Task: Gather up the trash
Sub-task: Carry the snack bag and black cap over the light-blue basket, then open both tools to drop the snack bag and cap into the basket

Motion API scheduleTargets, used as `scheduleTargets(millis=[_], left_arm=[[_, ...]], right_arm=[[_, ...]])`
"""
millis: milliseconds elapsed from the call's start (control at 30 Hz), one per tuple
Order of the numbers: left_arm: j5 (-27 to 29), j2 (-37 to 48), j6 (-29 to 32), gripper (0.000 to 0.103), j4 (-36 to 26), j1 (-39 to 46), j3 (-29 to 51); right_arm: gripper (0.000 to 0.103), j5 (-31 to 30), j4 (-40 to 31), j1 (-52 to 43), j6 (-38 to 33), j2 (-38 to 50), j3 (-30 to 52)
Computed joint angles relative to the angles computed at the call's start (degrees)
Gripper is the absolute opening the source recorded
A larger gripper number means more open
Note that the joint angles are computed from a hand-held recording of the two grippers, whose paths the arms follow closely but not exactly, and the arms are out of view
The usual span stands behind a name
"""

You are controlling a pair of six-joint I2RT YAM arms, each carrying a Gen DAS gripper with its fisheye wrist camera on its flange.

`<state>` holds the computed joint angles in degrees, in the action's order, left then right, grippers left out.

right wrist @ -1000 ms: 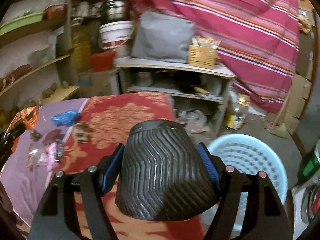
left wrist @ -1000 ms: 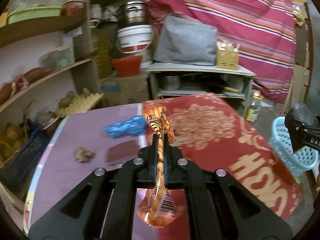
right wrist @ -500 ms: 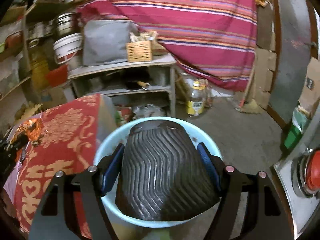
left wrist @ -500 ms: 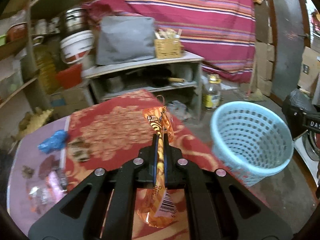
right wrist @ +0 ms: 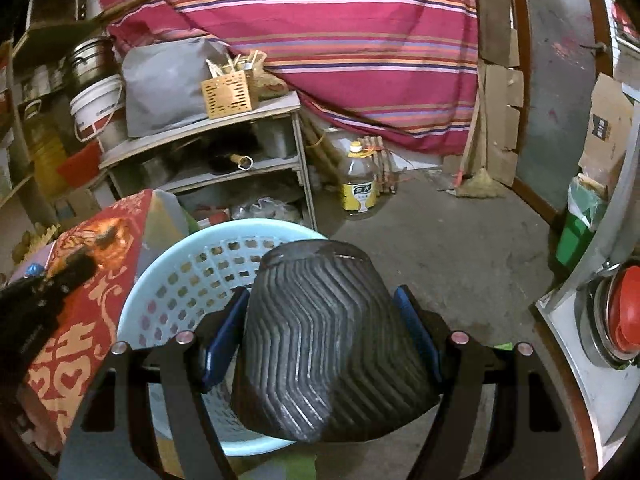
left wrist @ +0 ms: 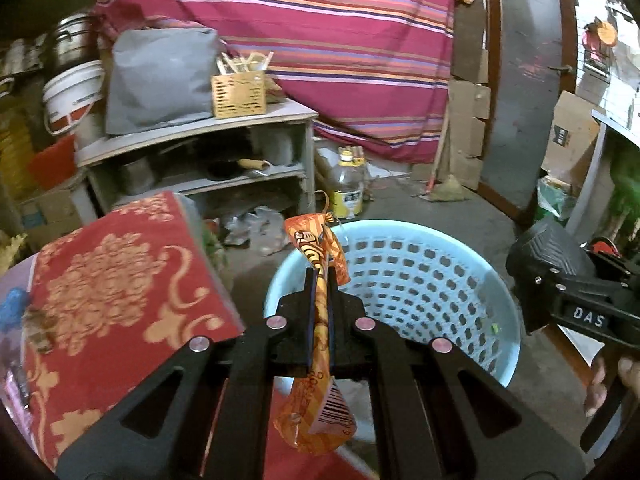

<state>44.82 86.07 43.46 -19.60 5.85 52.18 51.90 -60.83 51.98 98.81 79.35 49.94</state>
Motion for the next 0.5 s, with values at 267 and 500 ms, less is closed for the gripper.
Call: scheduleTargets(millis=[267,500], left_arm=[[-4.0,4.4,-4.9,0.012,4.3,-5.0,1.6],[-2.3,4.2,-5.7,0.050,2.8,-4.2,2.9]], right_arm=[[0.073,1.0,3.3,-2.1,-4.9,0.6,1.0],[0.073,0.1,4.5,-2.9,-7.3,3.1,2.8]])
